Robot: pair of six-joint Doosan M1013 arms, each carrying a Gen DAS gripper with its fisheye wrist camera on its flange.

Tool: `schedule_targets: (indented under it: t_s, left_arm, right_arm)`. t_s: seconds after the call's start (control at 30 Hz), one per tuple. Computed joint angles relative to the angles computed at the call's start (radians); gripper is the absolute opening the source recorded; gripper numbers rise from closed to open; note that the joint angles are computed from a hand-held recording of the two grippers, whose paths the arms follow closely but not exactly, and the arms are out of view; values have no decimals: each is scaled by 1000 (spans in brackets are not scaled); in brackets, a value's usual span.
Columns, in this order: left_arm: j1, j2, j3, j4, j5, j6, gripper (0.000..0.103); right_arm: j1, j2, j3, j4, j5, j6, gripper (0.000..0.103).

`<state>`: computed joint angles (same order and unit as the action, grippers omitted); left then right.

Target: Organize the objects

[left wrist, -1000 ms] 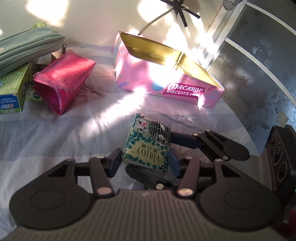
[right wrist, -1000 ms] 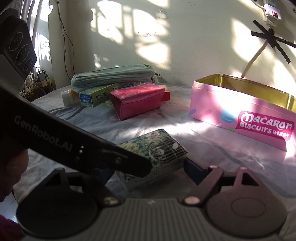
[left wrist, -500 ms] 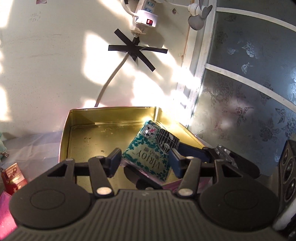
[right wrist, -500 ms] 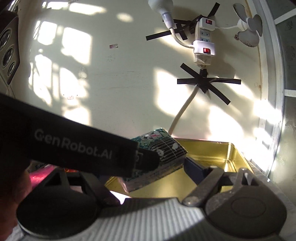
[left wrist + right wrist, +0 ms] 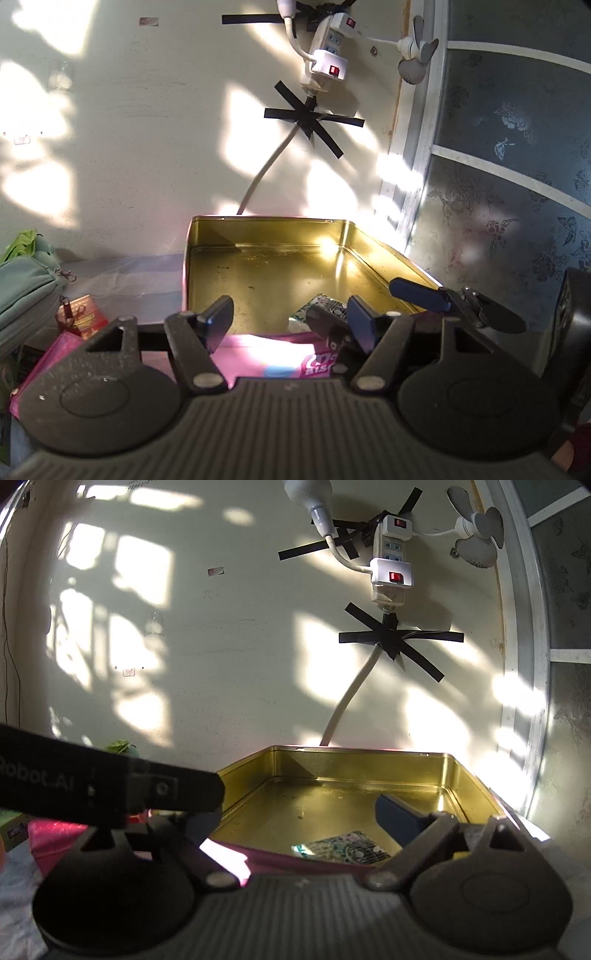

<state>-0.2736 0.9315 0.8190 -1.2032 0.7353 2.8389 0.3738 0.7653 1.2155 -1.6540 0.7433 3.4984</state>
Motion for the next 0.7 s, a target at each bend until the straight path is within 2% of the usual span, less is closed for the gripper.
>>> schedule_targets:
  t_s: [0.07,0.13,0.2,0.27,0.37,0.4,0.47,0.5,0.53,0.57,0.7]
  left_arm:
    - [29,-29,70,-55,-23,57,73]
    - [53,-51,123,-57,-67,58,74]
    - [72,-64,160,-33,-116,17,74]
    - [88,-67,176,50,-170,-88,74]
    - [100,-58,172,176,-217,-246,74]
    - [102,-57,175,205,-241,-275,74]
    - [104,-58,192,189,-296,-254,74]
    - [106,-60,207,142,-331,-207,74]
    - [112,-56,202,107,-315,-203,74]
    - [120,-53,199,42,-292,-166,74]
    - [130,-56,217,-111,-262,-36,74]
  right_arm:
    - [7,-10,20,-46,-68,38,91]
    - [13,-14,32,-97,-139,66,90]
    - [16,-4,15,-111,-240,39,90]
    - [22,7,-15,-53,-312,-63,88]
    - [31,42,-90,117,-386,-311,88]
    - [34,62,-129,220,-392,-440,88]
    - [36,95,-198,393,-386,-638,91]
    - [35,111,-231,469,-378,-714,94]
    - [32,125,-261,527,-372,-774,100]
    - [27,140,-291,585,-371,-832,103]
    - [5,209,-442,946,-326,-1196,103]
